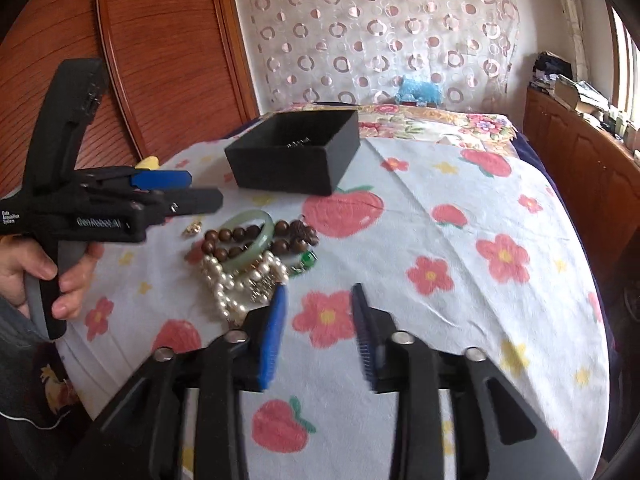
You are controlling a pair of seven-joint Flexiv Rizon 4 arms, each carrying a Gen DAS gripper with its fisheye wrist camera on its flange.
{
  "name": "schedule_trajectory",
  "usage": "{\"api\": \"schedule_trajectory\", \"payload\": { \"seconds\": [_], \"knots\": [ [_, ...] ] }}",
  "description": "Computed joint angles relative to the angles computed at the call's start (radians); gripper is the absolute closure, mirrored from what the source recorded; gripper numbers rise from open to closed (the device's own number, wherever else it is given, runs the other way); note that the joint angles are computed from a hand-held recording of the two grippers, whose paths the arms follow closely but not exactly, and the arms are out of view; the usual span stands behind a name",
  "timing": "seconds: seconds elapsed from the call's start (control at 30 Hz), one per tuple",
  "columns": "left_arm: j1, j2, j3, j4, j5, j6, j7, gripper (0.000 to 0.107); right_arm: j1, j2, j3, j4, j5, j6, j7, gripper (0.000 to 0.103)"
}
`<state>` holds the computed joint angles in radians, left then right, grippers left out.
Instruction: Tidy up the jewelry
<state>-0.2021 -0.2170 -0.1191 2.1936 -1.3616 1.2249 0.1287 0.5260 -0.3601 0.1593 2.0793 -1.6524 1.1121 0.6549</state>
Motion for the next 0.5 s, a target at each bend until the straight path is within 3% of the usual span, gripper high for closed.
{"api": "schedule_trajectory", "payload": {
  "seconds": [0.27,0.5],
  "knots": [
    [0.013,-0.039,-0.008,-0.002,0.125,-0.01,-0.118,0.03,0.013,-0.015,0.003,0.006,0.008,-0.024,0.0,0.056],
    [0.023,-0.048,-0.03,0.002,0.166,0.01,-0.139,0.03,0.005,-0.015,0.0,0.009,-0.035,-0.008,0.04,0.056]
  ]
}}
